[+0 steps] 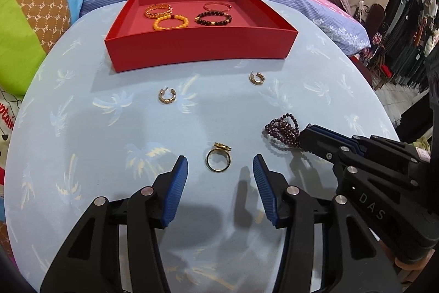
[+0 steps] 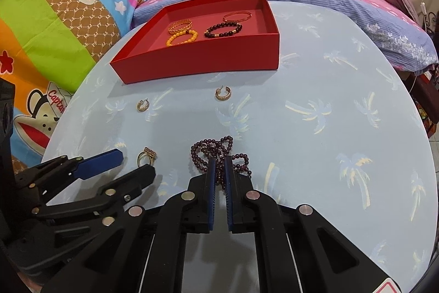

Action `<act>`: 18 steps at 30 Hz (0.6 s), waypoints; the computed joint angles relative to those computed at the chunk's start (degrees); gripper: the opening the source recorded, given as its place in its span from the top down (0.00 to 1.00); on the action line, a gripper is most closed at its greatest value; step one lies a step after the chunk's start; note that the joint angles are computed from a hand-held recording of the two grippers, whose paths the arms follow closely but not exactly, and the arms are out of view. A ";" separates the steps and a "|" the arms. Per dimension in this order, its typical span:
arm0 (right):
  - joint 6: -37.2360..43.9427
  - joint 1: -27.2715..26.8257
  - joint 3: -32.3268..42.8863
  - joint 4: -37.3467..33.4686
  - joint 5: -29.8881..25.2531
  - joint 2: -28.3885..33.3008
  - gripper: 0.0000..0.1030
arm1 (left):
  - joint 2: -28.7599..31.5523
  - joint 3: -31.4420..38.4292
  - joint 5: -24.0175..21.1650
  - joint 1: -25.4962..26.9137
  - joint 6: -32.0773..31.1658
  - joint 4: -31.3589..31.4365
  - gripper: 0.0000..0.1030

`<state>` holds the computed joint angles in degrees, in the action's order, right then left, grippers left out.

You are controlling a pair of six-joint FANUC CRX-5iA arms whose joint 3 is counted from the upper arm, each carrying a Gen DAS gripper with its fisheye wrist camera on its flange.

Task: Organize jewelry
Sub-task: 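Grasp the gold ring with the left tool while the right grasps the garnet bead strand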

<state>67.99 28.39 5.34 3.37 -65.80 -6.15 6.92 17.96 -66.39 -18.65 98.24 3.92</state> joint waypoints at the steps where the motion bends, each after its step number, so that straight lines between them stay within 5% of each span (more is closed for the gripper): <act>1: 0.05 0.03 0.01 -0.05 -0.02 0.00 0.94 | 0.14 -0.05 0.07 -0.08 -0.24 0.11 0.59; 3: 0.13 0.12 0.06 -0.19 -0.10 0.03 0.94 | 0.61 0.12 -0.25 -0.04 -0.47 0.61 0.70; 9: 0.48 0.23 0.27 -0.70 -0.37 0.26 0.96 | 0.77 -0.40 0.28 0.60 -0.76 1.94 0.80; 18: 0.59 0.67 0.20 -0.72 -0.51 0.25 0.96 | 0.71 -0.56 0.45 0.58 -1.41 1.97 0.83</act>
<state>68.58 29.06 5.54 2.66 -66.31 -5.90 7.63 17.40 -65.94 -18.06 96.83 5.89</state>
